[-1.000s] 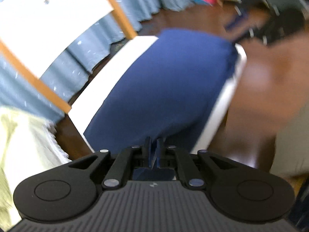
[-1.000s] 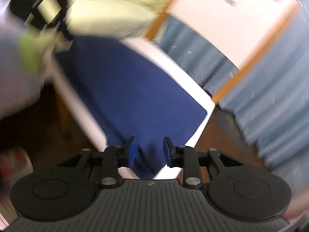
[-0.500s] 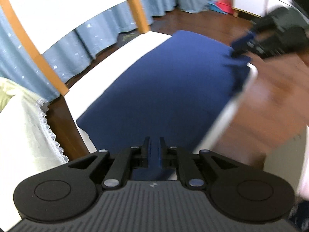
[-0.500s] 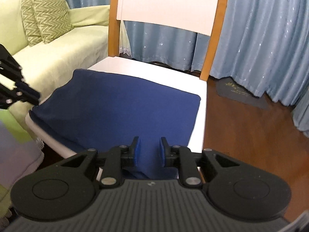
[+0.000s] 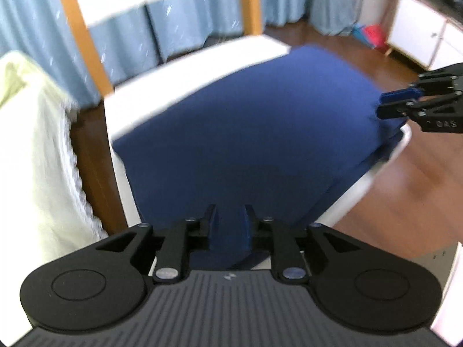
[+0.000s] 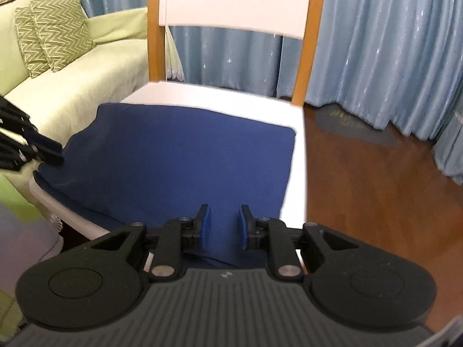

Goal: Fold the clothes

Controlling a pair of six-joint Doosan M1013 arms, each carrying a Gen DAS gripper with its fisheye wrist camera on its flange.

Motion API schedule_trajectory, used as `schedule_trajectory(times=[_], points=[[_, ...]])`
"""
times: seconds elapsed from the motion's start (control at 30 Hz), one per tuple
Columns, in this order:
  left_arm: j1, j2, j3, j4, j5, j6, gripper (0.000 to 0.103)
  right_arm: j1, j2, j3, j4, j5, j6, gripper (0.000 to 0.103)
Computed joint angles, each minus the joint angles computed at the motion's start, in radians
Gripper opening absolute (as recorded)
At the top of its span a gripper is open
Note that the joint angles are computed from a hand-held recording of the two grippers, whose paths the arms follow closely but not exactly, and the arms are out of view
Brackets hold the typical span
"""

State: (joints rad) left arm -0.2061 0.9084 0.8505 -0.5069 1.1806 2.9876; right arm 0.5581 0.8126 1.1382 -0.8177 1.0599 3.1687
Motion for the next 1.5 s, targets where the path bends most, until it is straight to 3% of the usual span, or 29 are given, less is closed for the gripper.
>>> schedule_trajectory(times=[0.17, 0.3, 0.33, 0.4, 0.43, 0.47, 0.53, 0.67, 0.73, 0.83, 0.93, 1.1, 1.23, 1.5], points=[[0.0, 0.0, 0.018, -0.07, -0.053, -0.035, 0.023, -0.009, 0.014, 0.011, 0.004, -0.003, 0.09, 0.016], [-0.018, 0.006, -0.014, -0.029, -0.048, -0.124, 0.023, -0.017, 0.026, -0.001, -0.015, 0.017, 0.096, 0.016], [-0.027, 0.001, -0.018, 0.017, -0.043, -0.204, 0.026, -0.02, 0.028, -0.004, -0.014, 0.016, 0.093, 0.016], [-0.039, -0.017, -0.003, 0.088, -0.052, -0.348, 0.048, -0.025, 0.026, -0.012, 0.006, 0.014, 0.091, 0.017], [-0.042, -0.023, 0.0, 0.099, -0.058, -0.4, 0.059, -0.025, 0.019, -0.017, 0.014, 0.021, 0.114, 0.022], [-0.042, -0.039, 0.013, 0.101, -0.065, -0.452, 0.066, -0.023, 0.012, -0.022, 0.013, 0.032, 0.147, 0.036], [-0.045, -0.082, 0.044, 0.124, -0.087, -0.575, 0.072, -0.014, 0.003, -0.035, -0.007, 0.063, 0.199, 0.053], [-0.062, -0.167, 0.117, 0.228, -0.198, -0.703, 0.074, 0.012, -0.031, -0.046, -0.047, 0.082, 0.305, 0.083], [-0.063, -0.195, 0.127, 0.251, -0.206, -0.739, 0.078, 0.03, -0.042, -0.061, -0.07, 0.103, 0.334, 0.093], [-0.046, -0.22, 0.119, 0.196, -0.161, -0.748, 0.078, 0.061, -0.046, -0.099, -0.102, 0.165, 0.349, 0.102], [-0.027, -0.244, 0.119, 0.148, -0.11, -0.739, 0.078, 0.102, -0.031, -0.171, -0.134, 0.279, 0.343, 0.102], [-0.005, -0.332, 0.201, 0.178, -0.15, -0.693, 0.078, 0.153, -0.023, -0.239, -0.164, 0.378, 0.338, 0.102], [0.035, -0.385, 0.214, 0.152, -0.072, -0.656, 0.079, 0.198, -0.01, -0.326, -0.169, 0.485, 0.327, 0.102], [0.096, -0.471, 0.232, 0.071, 0.003, -0.509, 0.079, 0.257, 0.037, -0.529, -0.154, 0.636, 0.244, 0.102]])
